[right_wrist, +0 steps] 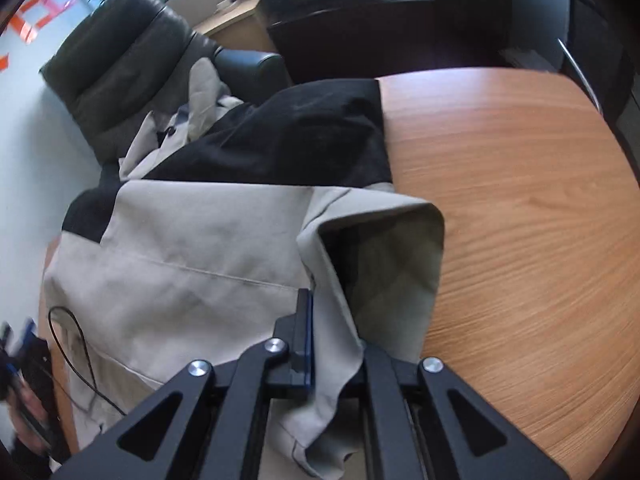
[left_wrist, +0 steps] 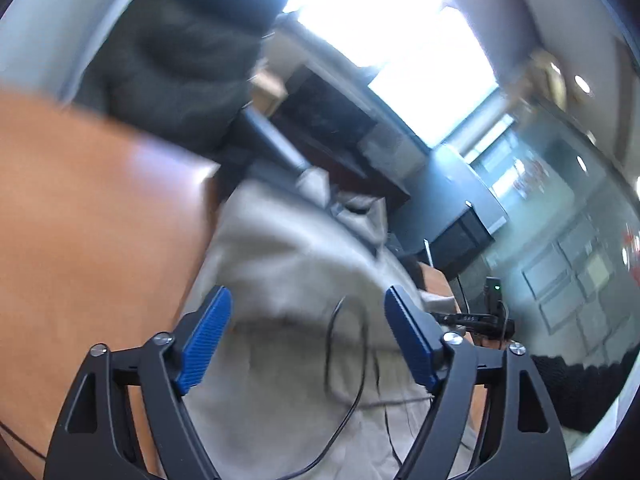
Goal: Fold clothes
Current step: 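Open the right gripper and release the folded beige edge onto the jacket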
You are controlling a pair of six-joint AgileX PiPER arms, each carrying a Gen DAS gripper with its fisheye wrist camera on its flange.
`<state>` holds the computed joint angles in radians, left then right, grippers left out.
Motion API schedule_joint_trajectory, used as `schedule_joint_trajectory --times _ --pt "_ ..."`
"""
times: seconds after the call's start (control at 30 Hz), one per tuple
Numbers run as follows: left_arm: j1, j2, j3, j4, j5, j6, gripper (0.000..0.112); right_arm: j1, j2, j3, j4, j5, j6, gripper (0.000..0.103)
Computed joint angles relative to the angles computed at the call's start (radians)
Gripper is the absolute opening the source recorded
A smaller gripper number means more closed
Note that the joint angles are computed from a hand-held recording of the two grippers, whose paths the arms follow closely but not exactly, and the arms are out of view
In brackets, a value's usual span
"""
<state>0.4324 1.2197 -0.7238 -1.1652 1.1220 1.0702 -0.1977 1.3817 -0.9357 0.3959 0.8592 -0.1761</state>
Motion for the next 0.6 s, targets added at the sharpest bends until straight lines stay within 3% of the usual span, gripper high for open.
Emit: schedule_joint_trajectory --times 0.07,0.13,0.2,0.27,0.33,0.47,0.57,0.6 --pt "-0.072 0.108 -0.158 0.010 -0.015 0.006 0.085 0.017 -0.017 -0.019 -0.036 0.009 0.008 0.007" --pt "-0.117 0.232 -0.333 0.034 0.020 -0.012 0.085 0.039 -0.051 -0.040 -0.072 0.013 0.043 0.010" --pt "-0.208 0.326 -0.390 0.084 -0.009 -0.049 0.085 0.104 -0.091 -0.079 -0.137 0.025 0.142 0.016" --pt "-0.291 0.412 -0.409 0.160 -0.070 -0.087 0.085 0.104 -0.135 -0.094 -0.165 0.036 0.159 0.031" --pt "-0.349 0.497 -0.426 0.207 -0.116 -0.105 0.074 0.090 -0.178 -0.105 -0.182 0.051 0.164 0.042" --pt "-0.247 0.474 -0.264 0.092 -0.168 0.087 0.062 0.030 -0.236 -0.131 -0.144 0.095 0.092 0.046" --pt "-0.273 0.398 -0.253 0.179 -0.210 0.000 0.064 0.111 -0.271 -0.123 -0.162 0.059 0.046 0.046" --pt "-0.276 0.360 -0.246 0.205 -0.221 -0.017 0.069 0.143 -0.278 -0.113 -0.163 0.035 0.036 0.046"
